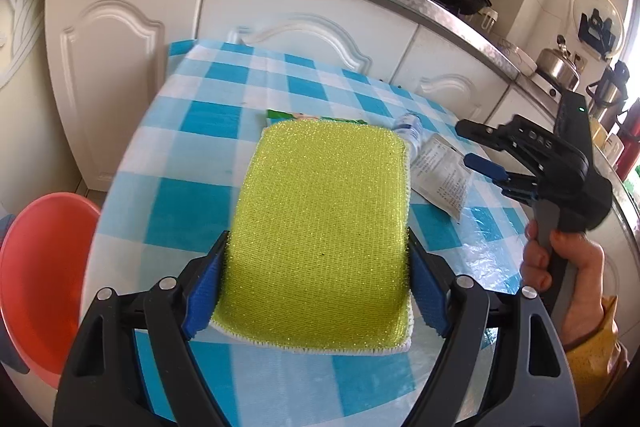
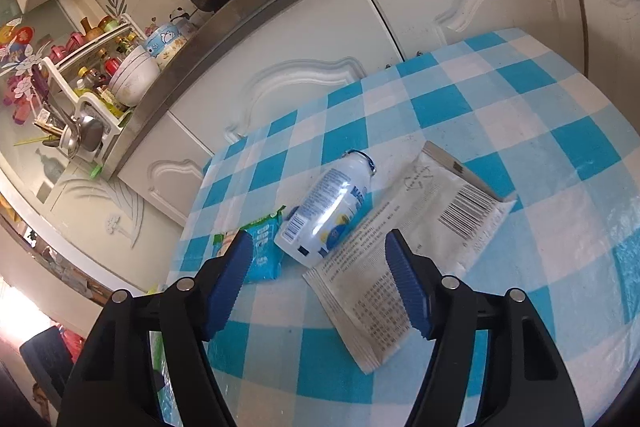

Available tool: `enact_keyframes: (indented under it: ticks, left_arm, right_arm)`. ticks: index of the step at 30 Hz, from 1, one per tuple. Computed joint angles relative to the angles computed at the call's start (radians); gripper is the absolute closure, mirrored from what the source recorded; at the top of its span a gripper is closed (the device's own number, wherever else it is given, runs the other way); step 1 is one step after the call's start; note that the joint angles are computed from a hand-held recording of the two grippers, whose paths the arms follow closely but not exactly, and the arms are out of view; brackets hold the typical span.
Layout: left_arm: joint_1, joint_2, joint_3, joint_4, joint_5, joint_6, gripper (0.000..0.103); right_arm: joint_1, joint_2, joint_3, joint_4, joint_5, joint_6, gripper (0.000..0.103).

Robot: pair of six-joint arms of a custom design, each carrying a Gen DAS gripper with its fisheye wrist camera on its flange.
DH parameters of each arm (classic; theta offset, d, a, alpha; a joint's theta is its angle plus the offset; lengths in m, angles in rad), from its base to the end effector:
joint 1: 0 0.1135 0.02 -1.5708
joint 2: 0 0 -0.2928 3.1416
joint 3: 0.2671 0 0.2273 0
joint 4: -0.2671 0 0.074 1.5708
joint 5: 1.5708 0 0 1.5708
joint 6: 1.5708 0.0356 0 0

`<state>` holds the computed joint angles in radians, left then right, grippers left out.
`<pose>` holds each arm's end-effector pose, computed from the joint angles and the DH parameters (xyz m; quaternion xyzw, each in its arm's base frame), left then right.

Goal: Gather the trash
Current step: 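Grasp the white MAGIC bottle with the right tool while the left tool holds the sponge, then carry the sponge and bottle over the pink bucket and release both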

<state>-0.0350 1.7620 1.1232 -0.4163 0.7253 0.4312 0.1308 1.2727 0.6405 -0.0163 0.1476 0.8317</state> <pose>0.3360 -0.0354 0.2309 0.2969 0.8587 -0.2894 0.3013 0.2321 0.0252 0.2463 0.3374 0.8276 0.1469 0.4239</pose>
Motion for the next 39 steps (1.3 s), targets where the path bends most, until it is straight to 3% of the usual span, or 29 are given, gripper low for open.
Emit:
enact_keyframes:
  ticks: [7, 13, 21, 39]
  left_arm:
    - [0.093, 0.045, 0.046, -0.029, 0.032, 0.024, 0.022]
    - [0.153, 0.076, 0.08, -0.049, 0.049, 0.036, 0.022]
    - [0.197, 0.1, 0.099, -0.062, 0.06, 0.042, 0.022]
    - [0.298, 0.11, 0.149, -0.097, 0.097, 0.061, 0.022]
  right_arm:
    - [-0.002, 0.214, 0.156, -0.044, 0.036, -0.028, 0.043]
    - [0.016, 0.294, 0.202, -0.055, 0.089, -0.034, 0.045]
    - [0.029, 0.322, 0.207, -0.054, 0.099, -0.029, 0.057]
    - [0.157, 0.19, 0.166, -0.097, 0.242, -0.022, 0.058]
